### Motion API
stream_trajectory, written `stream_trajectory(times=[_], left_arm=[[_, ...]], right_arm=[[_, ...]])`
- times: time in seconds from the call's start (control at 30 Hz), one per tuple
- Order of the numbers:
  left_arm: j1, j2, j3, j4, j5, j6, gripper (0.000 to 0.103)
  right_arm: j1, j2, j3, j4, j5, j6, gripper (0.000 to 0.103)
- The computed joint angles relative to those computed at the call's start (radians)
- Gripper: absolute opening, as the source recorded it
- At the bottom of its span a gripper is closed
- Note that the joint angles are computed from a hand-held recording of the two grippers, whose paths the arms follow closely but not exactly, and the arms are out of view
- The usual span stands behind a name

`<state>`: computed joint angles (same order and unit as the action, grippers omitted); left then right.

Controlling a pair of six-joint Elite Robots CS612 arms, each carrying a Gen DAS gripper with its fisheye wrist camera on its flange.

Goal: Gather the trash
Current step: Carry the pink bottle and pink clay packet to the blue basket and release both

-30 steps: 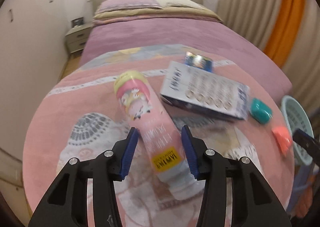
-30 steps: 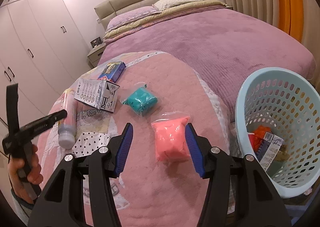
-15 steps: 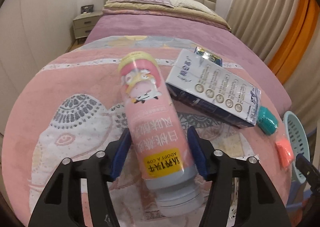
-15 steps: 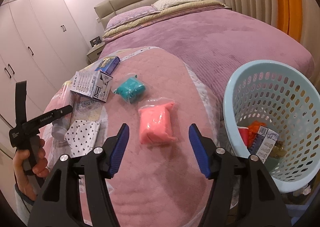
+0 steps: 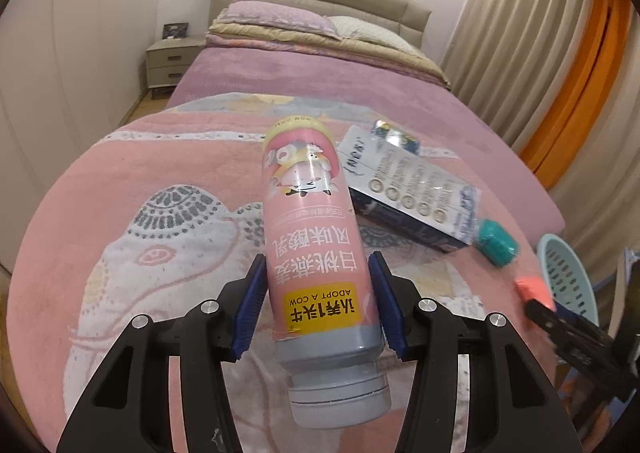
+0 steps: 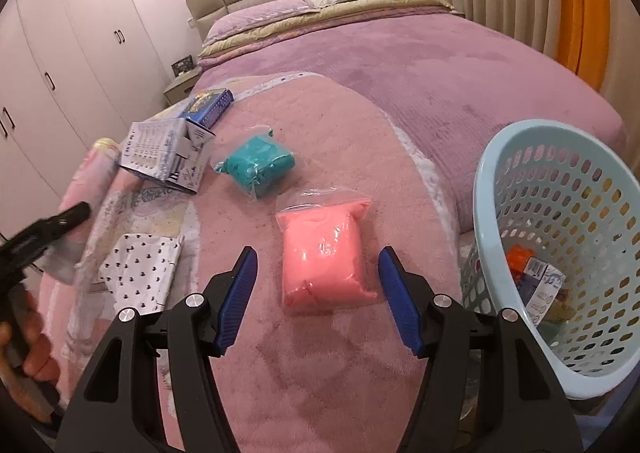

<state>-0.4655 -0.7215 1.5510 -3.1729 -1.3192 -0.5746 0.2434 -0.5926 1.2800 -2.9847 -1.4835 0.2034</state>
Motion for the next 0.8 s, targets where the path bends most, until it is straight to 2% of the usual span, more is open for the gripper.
stream_trajectory(times=[0.07,0.2,0.23,0.33,0.37,0.43,0.53,0.67,0.8], left_arm=[[-0.006,-0.004,0.005,-0.013,0.004,0.011,0.049],[-0.017,-0.01,0.009,-0.048,-0.005,0.031,0.049],[-0.02,-0.013,0.011,-0.055,-0.007,0.043,0.049],[-0.033,-0.017,0.003,-0.063,-0.019,0.076,0.049],[-0.038,-0.017,-0.001,-0.063,-0.022,0.084,0.049],[-0.051,-0.015,-0.015,-0.069,-0.036,0.103,0.049],[-0.068,-0.008,-0.044,-0.078,-0.071,0.133,0.049],[-0.096,0.009,-0.099,-0.054,-0.101,0.183,0.049],[-0.12,0.04,-0.17,-0.027,-0.165,0.232,0.049]], right_arm=[[0.007,0.005,-0.011,0.005,-0.02,-0.007,0.059],[0.01,0.004,-0.014,0.019,-0.04,-0.03,0.039],[0.01,0.002,-0.012,0.02,-0.042,-0.029,0.038],[-0.008,-0.018,0.019,-0.011,0.03,0.015,0.037],[-0.013,-0.022,0.027,-0.023,0.034,0.022,0.037],[-0.021,-0.043,0.054,-0.054,0.014,0.038,0.037],[-0.037,-0.068,0.088,-0.098,0.019,0.071,0.037],[-0.061,-0.111,0.146,-0.173,-0.02,0.119,0.037],[-0.084,-0.143,0.189,-0.216,-0.068,0.159,0.037]])
